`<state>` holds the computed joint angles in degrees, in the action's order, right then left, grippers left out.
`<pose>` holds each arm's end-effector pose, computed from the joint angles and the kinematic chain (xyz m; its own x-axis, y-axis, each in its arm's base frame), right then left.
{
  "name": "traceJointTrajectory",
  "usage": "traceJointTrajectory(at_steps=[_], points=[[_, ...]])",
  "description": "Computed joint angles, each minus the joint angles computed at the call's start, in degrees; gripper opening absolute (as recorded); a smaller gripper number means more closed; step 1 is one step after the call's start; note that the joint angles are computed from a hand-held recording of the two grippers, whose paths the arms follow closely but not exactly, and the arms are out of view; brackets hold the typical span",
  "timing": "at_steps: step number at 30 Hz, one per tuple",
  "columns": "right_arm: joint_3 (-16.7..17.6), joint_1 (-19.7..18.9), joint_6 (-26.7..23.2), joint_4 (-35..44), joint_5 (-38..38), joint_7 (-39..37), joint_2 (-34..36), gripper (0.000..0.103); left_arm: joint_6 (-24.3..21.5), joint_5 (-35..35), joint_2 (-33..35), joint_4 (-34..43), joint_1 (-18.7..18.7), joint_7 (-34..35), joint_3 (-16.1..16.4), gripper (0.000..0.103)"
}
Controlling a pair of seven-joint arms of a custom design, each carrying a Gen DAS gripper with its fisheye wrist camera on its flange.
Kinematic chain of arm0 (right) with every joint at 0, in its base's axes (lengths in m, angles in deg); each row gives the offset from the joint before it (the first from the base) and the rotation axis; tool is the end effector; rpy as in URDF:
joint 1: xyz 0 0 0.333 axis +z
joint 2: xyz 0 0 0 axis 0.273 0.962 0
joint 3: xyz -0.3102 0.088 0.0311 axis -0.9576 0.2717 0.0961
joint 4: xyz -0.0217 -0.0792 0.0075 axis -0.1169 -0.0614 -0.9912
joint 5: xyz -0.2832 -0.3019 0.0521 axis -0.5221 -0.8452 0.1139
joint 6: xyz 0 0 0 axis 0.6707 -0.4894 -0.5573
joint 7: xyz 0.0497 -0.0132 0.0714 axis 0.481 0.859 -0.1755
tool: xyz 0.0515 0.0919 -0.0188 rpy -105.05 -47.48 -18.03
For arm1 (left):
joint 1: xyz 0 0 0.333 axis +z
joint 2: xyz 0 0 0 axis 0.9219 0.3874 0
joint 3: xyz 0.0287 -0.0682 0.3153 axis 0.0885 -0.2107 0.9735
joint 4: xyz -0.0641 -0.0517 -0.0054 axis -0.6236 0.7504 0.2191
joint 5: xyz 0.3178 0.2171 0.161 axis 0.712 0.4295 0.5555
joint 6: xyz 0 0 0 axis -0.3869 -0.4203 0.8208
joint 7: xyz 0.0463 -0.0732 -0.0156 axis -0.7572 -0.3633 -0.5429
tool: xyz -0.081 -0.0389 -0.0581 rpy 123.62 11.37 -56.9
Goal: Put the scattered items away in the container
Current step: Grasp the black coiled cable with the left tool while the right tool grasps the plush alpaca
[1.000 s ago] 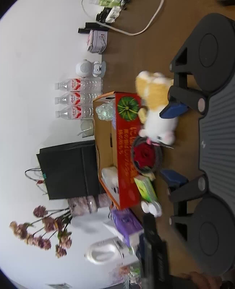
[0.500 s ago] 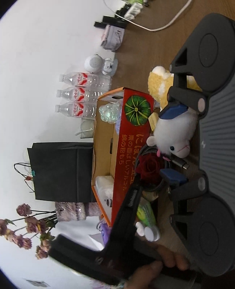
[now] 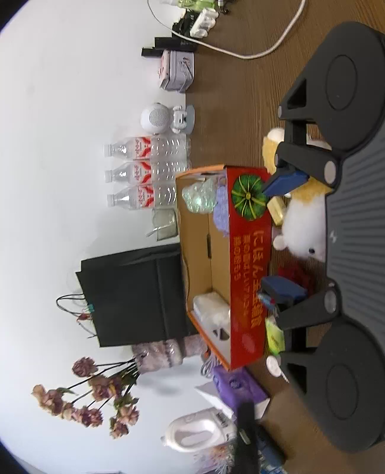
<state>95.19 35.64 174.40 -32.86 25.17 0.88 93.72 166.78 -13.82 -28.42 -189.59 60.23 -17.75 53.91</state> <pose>0.5974 0.2622 0.4887 0.6054 -0.7821 -0.1479 -0.4286 -0.1637 -0.8885 0.4454 -0.2878 0.5152 0.1412 -0.9232 0.3573 -0.4675 -0.3803 -0.7980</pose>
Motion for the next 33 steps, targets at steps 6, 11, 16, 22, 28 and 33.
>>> traceJointTrajectory(at_steps=[6,11,16,22,28,33], points=[[-0.4,1.4,-1.5,1.7,-20.2,16.4,4.0,0.057,-3.2,-6.8,0.0,-2.8,-1.8,7.3,-0.6,0.004],[1.6,-1.2,-5.9,-4.7,-23.8,14.4,-1.2,0.055,-5.3,-7.7,3.6,-0.6,-1.8,12.6,1.1,0.01],[-2.5,-0.6,-13.9,-17.1,-16.6,1.3,-14.2,0.055,-3.1,-6.7,9.7,4.0,-2.0,19.1,3.5,0.041],[-5.1,1.2,-4.7,-15.8,-8.3,12.4,-14.0,0.087,-1.1,-9.8,14.5,7.1,-4.2,25.9,5.6,0.045],[-6.3,1.3,-3.1,-0.7,-34.5,51.1,2.4,0.056,-1.8,-10.2,13.8,6.1,-5.2,23.5,6.4,0.015],[-4.5,-0.5,-2.2,0.4,-43.7,55.1,4.9,0.042,-6.0,-8.7,10.0,2.7,-6.3,20.2,4.5,0.011]])
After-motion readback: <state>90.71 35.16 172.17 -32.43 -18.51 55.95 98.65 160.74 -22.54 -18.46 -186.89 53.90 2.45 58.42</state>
